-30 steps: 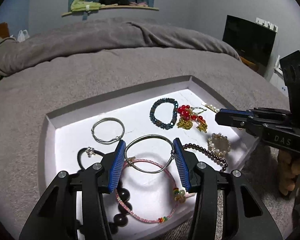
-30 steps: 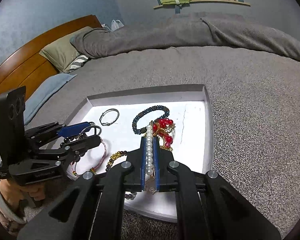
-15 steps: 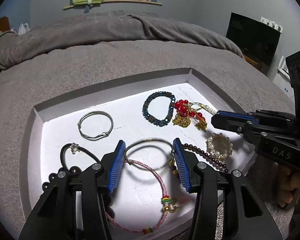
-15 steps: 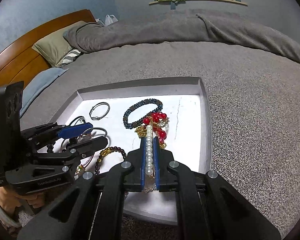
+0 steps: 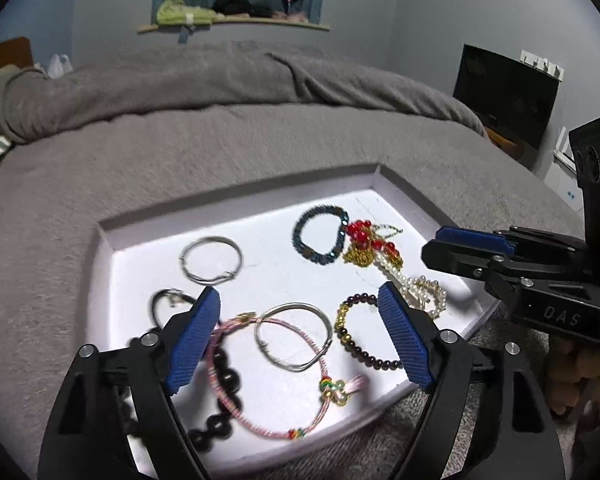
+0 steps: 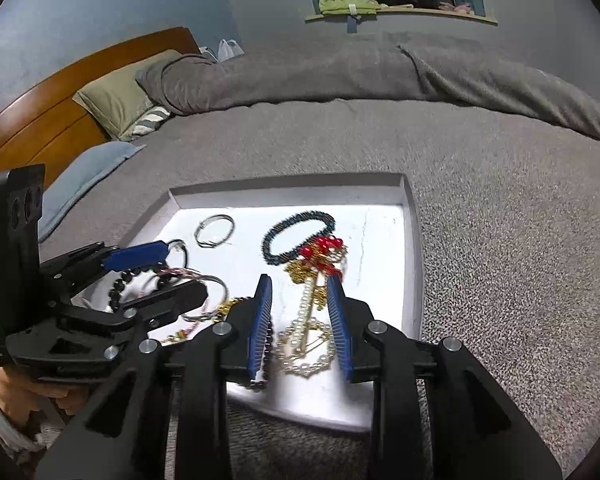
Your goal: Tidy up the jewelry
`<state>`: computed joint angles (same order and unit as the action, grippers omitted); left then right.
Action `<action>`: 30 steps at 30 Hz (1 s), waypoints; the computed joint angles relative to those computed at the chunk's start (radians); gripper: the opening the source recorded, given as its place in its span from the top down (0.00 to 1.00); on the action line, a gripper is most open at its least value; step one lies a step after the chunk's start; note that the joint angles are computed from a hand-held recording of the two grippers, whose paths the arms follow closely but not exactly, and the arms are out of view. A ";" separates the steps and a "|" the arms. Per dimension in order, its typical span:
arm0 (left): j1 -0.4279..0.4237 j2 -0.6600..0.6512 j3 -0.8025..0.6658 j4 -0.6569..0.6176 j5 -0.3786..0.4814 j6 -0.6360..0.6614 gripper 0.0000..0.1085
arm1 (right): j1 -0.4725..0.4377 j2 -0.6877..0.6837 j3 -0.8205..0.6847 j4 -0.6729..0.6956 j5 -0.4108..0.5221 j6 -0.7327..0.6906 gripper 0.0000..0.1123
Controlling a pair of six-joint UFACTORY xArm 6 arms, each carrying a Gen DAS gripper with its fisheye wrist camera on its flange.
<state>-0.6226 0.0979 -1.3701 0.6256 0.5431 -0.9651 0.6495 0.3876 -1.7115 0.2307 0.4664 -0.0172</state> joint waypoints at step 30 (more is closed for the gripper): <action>-0.284 -0.514 0.467 0.442 0.280 -0.596 0.10 | 0.073 -0.489 0.664 -0.729 -0.394 0.647 0.16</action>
<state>-0.9061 -0.4159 -0.9035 1.0680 0.8230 -1.5607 0.7229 -0.1014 -1.0474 -0.4983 0.0719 0.6301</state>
